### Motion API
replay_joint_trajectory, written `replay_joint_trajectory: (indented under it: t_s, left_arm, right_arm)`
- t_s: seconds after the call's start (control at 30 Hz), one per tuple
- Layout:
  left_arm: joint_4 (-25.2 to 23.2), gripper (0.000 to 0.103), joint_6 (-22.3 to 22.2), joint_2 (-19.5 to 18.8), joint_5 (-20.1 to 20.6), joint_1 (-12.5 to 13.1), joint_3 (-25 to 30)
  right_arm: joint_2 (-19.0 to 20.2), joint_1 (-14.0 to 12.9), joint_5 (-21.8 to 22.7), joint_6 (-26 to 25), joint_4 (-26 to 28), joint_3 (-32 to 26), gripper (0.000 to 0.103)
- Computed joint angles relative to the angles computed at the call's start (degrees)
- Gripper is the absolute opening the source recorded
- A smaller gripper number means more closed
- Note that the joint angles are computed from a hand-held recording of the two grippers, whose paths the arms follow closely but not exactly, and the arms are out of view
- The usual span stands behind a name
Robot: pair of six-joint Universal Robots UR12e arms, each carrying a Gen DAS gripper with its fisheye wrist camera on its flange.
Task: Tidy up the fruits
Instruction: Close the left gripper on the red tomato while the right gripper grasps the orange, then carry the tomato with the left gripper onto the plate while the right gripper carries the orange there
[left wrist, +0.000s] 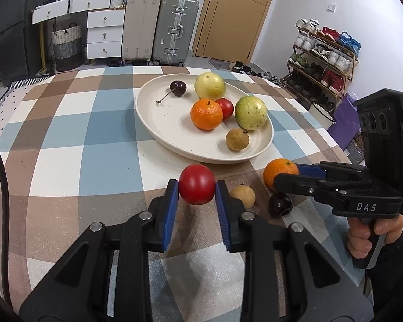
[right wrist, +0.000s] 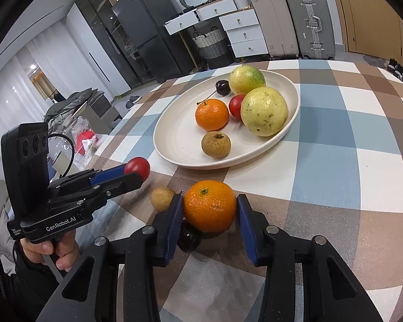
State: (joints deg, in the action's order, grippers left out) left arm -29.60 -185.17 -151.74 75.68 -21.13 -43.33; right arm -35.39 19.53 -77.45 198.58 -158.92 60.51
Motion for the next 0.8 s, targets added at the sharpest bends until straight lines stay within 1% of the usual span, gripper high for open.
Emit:
replay_joint_trajectory:
  t_s: [0.3,0.43,0.53,0.8]
  left_arm:
    - [2.8,0.025,0.0,0.3,1.7,-0.2,-0.9]
    - [3.6,0.025,0.2,0.3,3.2,-0.5,-0.9]
    - [4.5,0.025,0.6,0.3,4.1,-0.8,-0.9]
    - [4.8,0.025,1.1,-0.7,7.9,-1.6,1.7]
  right_arm:
    - [-0.2,-0.1,-1.4,1.1,-1.5,0.5,0.041]
    - [-0.3,0.0,-2.8,1.3,-2.2,0.7,0.041]
    - [-0.2,0.3,-5.4,0.7,-2.2,0.2,0.041]
    - [0.3,0.5,-7.6,0.0,-2.0,-1.8,0.041]
